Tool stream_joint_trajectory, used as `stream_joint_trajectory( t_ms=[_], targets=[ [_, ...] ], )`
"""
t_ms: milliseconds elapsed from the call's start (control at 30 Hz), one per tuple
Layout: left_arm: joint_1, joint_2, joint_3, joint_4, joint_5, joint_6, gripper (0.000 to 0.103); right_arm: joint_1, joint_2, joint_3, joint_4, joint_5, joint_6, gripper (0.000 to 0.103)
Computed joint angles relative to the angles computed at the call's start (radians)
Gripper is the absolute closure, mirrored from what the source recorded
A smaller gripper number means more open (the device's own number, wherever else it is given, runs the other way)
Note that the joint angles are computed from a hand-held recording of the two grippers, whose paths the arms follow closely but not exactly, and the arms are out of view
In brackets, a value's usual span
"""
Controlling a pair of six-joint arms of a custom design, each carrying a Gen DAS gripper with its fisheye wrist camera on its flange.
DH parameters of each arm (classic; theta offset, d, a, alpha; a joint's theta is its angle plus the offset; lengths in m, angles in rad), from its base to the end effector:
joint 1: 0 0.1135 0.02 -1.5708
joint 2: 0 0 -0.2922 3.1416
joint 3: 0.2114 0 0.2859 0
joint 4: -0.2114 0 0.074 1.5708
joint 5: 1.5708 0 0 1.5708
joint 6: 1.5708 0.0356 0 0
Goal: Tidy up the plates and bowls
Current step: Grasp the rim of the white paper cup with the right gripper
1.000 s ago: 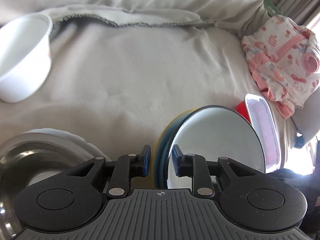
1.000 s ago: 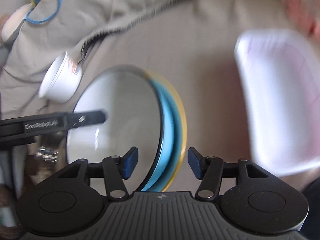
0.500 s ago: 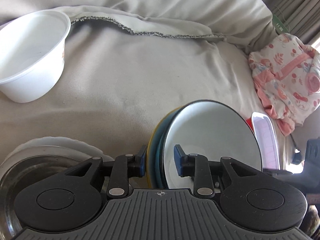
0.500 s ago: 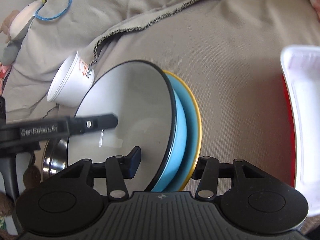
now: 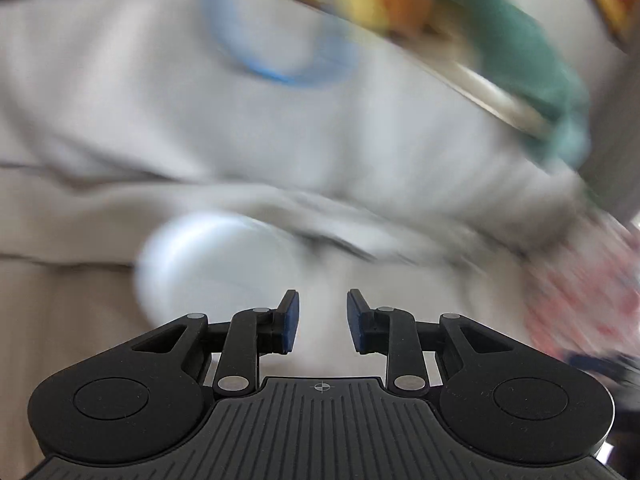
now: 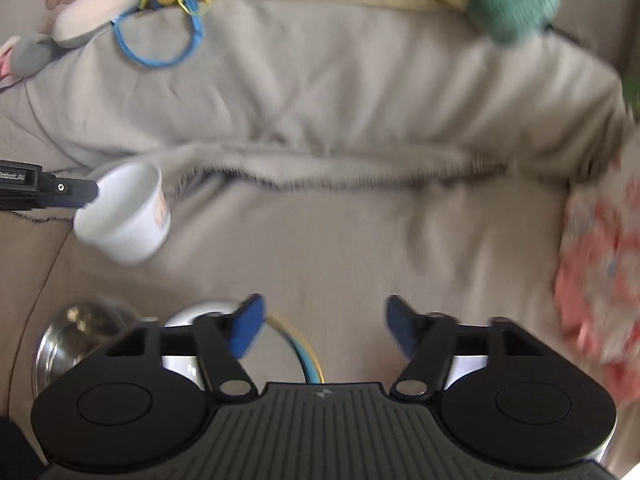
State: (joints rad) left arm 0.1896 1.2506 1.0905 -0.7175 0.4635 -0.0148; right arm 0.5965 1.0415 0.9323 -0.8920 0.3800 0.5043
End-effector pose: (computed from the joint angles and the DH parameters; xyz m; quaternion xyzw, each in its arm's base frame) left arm 0.2791 0.0374 0.3241 -0.0158 0.9186 -0.1863 0.3482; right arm 0.1850 0.1096 0.3047 0.0096 0.9439 -0.0102 0.3300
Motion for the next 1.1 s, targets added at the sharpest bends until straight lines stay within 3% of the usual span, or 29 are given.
stream_joint_trajectory(
  t_ms=[100,200,300,467,600,667,733,967,1100],
  targets=[
    [0.070,0.086,-0.009,0.039,-0.076,-0.041,0.073,-0.024,0.198,0.137,-0.006,-0.048,-0.004,0.025],
    [0.134,0.167,0.013,0.024,-0.003,-0.031,0.073,-0.023,0.351,0.224,0.052,-0.166,0.046,0.024],
    [0.163,0.212,0.025,0.052,0.052,-0.078,0.073,0.014,0.462,0.287,0.136,-0.214,0.109,0.024],
    [0.188,0.278,0.028,0.084,0.069,-0.110,0.073,0.055,0.699,0.438,0.211,-0.170,0.126,0.025],
    [0.160,0.296,0.007,0.125,0.066,-0.102,0.074,0.052,0.870,0.565,0.234,-0.169,0.153,0.049],
    [0.153,0.305,0.022,0.088,0.089,-0.076,0.078,0.054,0.936,0.622,0.211,-0.176,0.149,0.062],
    [0.153,0.308,0.050,0.014,0.109,-0.041,0.079,0.050,0.957,0.635,0.196,-0.217,0.154,0.080],
    [0.143,0.260,0.105,-0.234,0.209,0.235,0.078,0.037,0.776,0.467,0.150,-0.249,0.050,0.081],
    [0.076,0.300,0.077,-0.199,0.111,0.185,0.080,0.014,0.700,0.388,0.132,-0.270,0.025,0.081]
  ],
)
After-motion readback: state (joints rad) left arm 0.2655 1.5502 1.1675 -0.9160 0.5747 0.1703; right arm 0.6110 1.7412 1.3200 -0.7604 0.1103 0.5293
